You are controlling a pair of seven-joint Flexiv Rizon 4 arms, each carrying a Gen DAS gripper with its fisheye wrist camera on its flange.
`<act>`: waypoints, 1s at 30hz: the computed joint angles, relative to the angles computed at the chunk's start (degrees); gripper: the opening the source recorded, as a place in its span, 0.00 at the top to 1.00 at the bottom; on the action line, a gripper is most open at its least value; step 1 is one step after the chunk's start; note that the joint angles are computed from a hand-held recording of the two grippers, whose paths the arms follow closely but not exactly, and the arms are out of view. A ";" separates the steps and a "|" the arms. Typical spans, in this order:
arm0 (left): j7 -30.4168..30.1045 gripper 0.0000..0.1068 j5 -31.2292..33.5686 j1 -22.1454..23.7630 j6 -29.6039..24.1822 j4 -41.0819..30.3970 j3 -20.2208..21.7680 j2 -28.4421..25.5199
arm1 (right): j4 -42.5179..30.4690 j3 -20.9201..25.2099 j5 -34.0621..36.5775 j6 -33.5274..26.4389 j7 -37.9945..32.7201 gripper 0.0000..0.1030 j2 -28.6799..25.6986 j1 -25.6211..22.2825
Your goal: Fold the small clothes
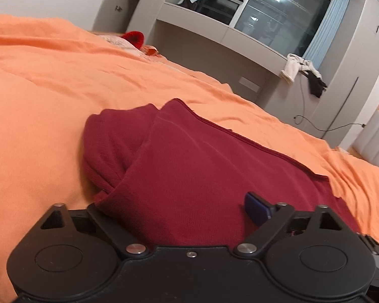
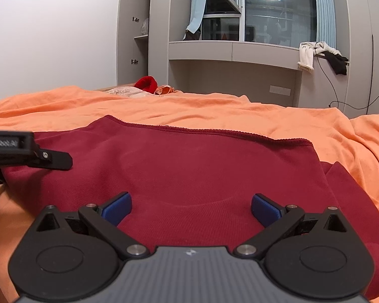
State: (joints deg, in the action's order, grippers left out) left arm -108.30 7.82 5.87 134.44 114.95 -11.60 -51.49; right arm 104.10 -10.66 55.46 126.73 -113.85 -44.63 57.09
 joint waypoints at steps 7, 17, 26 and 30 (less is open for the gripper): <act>2.52 0.69 -10.11 -6.17 1.36 -0.54 4.22 0.28 | 5.06 5.03 -8.35 1.06 5.96 0.00 3.24 -4.83; 12.62 0.84 -11.51 -10.98 -5.97 -6.98 5.60 5.10 | 13.99 8.65 -15.89 7.99 13.35 0.00 6.83 -9.83; 22.45 0.86 -6.29 -14.67 -10.79 -12.87 1.86 6.64 | 18.38 10.81 -10.42 17.70 17.08 0.00 10.51 -15.61; 27.60 0.86 -3.01 -17.10 -12.13 -14.97 0.17 5.08 | 18.74 11.07 -7.01 18.62 17.53 0.00 11.49 -19.07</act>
